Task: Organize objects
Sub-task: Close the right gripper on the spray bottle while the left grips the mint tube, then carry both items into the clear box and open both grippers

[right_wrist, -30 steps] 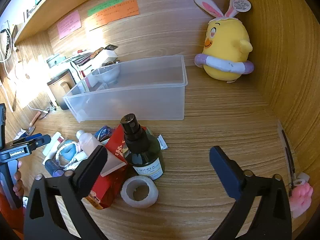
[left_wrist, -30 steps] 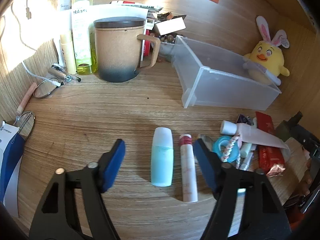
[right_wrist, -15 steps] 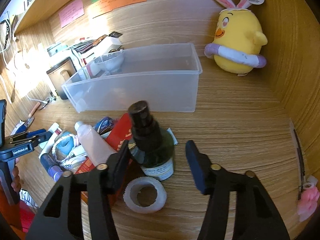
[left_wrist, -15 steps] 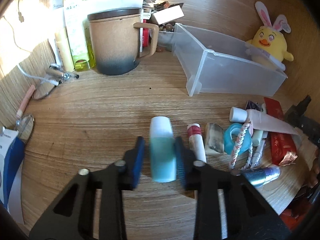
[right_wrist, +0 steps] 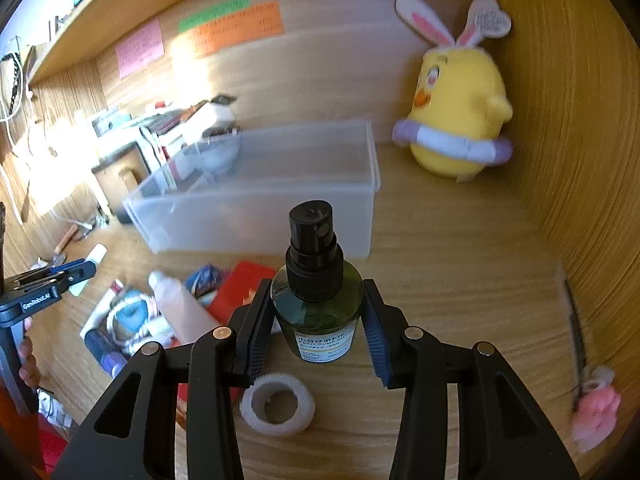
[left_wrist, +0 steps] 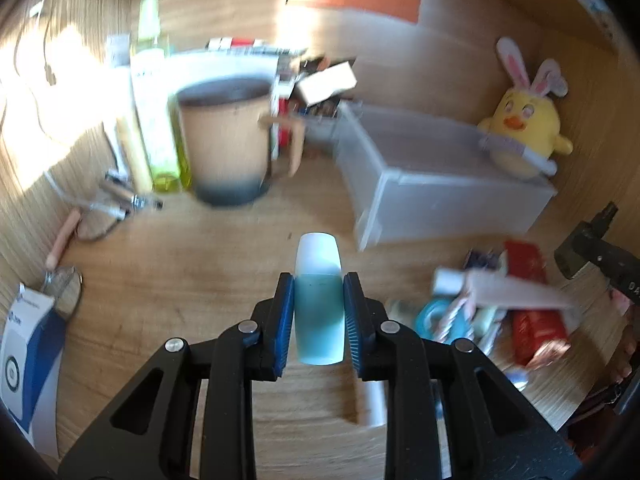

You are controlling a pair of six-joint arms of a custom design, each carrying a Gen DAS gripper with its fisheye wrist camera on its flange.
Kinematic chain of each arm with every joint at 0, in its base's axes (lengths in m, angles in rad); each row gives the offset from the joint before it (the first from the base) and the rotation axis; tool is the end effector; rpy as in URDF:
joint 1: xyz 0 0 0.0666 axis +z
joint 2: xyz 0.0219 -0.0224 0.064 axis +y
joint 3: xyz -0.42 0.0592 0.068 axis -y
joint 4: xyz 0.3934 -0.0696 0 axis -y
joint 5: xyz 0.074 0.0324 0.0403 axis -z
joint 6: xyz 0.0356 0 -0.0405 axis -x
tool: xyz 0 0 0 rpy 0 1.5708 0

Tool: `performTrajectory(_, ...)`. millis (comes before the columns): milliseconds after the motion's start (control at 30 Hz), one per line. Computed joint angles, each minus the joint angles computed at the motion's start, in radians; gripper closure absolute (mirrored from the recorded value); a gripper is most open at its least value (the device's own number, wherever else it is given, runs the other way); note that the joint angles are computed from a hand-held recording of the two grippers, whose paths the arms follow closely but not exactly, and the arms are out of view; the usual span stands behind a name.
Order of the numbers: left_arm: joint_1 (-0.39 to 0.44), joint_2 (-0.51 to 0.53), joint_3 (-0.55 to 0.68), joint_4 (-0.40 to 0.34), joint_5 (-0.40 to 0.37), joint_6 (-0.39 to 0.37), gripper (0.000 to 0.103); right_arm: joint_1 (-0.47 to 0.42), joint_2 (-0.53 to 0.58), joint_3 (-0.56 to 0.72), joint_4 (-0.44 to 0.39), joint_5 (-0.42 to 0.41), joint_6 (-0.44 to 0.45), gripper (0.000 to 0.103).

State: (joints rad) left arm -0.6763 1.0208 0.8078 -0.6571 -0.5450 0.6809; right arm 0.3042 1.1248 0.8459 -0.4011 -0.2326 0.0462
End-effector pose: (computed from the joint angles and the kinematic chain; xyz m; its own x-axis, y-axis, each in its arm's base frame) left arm 0.2547 -0.1812 0.3611 -0.6360 -0.1798 -0.7504 -0.1619 0.9819 -0.0980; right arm 0.3455 0.1167 0.3621 -0.5779 -0.2285 -0.7834 -0.4897 0.8651 0.1089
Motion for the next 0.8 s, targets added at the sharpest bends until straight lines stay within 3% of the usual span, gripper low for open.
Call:
performTrajectory(233,-0.023,0.000,0.036,0.112,-0.013,-0.055,0.079,0.018,-0.014,0.029,0.071,0.014,0.002,0.064)
performTrajectory(467,-0.020,0.043,0.104,0.171,-0.010,-0.143,0.079,0.036,0.012,0.091,0.088,-0.003,0.016,0.064)
performTrajectory(800,0.086,0.116,0.193,0.192,0.126,-0.176,0.079,0.051,0.103,0.211,0.056,0.008,0.049,0.064)
